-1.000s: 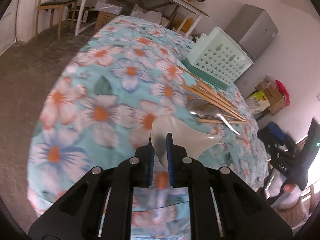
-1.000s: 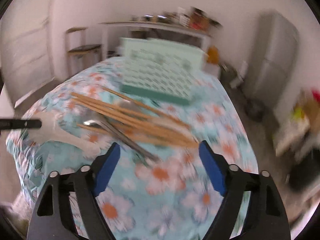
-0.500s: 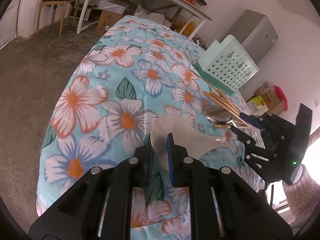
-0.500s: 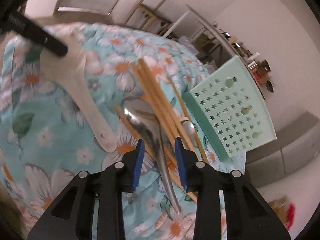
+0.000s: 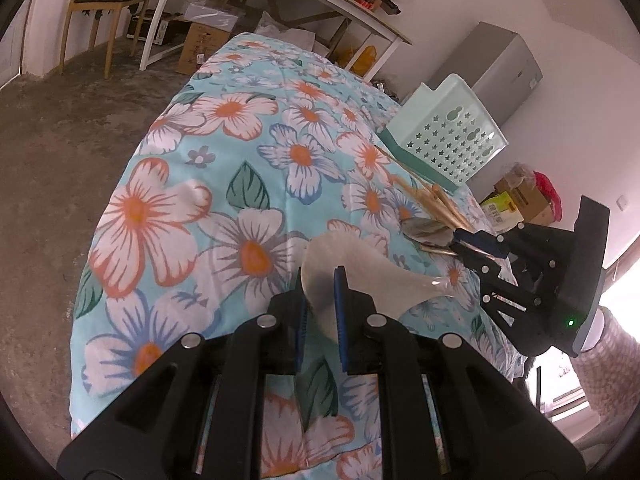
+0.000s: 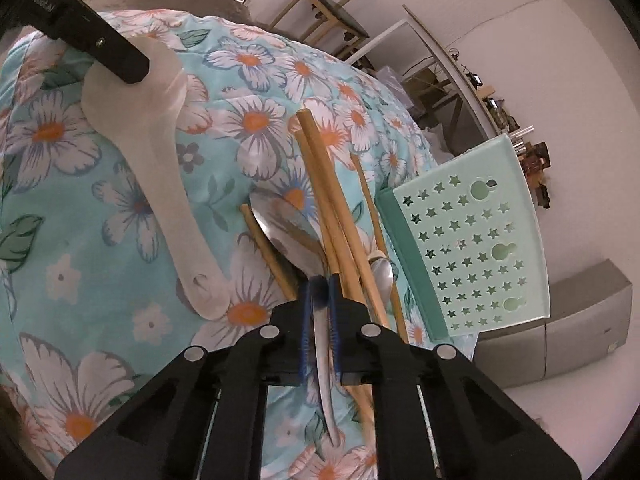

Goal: Organize utensils
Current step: 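Grasp a metal spoon with the right tool while the left tool holds the paddle, then lower the paddle into the green holder with the left tool while the right carries the spoon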

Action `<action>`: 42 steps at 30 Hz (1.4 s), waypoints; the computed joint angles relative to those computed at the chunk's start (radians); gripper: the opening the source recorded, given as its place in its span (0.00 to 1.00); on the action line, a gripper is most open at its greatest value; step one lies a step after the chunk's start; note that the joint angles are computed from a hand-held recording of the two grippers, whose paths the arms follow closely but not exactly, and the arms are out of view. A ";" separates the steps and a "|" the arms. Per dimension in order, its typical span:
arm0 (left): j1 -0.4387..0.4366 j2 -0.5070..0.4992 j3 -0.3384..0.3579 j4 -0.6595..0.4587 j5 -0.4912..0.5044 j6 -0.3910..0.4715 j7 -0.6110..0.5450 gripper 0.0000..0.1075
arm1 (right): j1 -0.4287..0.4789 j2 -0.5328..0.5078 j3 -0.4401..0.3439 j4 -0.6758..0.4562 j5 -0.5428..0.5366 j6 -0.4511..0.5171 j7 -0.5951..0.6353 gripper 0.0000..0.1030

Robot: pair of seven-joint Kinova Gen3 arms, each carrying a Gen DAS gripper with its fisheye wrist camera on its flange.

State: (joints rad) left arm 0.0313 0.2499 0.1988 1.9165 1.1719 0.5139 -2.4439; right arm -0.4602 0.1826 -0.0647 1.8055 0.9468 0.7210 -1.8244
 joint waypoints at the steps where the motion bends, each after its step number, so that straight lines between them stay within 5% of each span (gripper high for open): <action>1: 0.001 -0.001 -0.001 0.001 0.002 0.001 0.000 0.11 | 0.006 -0.001 -0.004 -0.002 -0.007 -0.003 0.008 0.07; 8: 0.228 -0.011 -0.283 -0.006 0.073 0.073 -0.026 0.10 | 0.036 -0.041 -0.008 -0.014 -0.105 -0.029 0.036 0.02; 17: 0.551 -0.098 -0.628 0.032 0.105 0.062 -0.019 0.04 | 0.122 -0.119 -0.022 -0.022 -0.387 -0.106 0.175 0.02; 26: 0.637 -0.257 -0.591 0.040 -0.098 -0.140 0.172 0.02 | 0.211 -0.237 -0.024 0.016 -0.524 -0.221 0.202 0.02; 35: 0.727 -0.248 -0.597 -0.177 -0.296 -0.182 0.321 0.02 | 0.363 -0.334 -0.004 0.040 -0.680 -0.377 0.164 0.02; 38: 0.708 -0.180 -0.553 -0.316 -0.408 -0.188 0.409 0.02 | 0.322 -0.353 0.103 0.042 -0.802 -0.419 0.220 0.02; 42: 0.843 -0.060 -0.668 -0.501 -0.570 -0.178 0.517 0.02 | 0.218 -0.373 0.279 0.040 -0.964 -0.446 0.335 0.02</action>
State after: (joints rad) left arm 0.8741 0.1901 -0.4696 1.4153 0.6018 0.3355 -1.9265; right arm -0.2419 -0.1902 0.2143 1.8454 -0.0174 0.2746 -1.4896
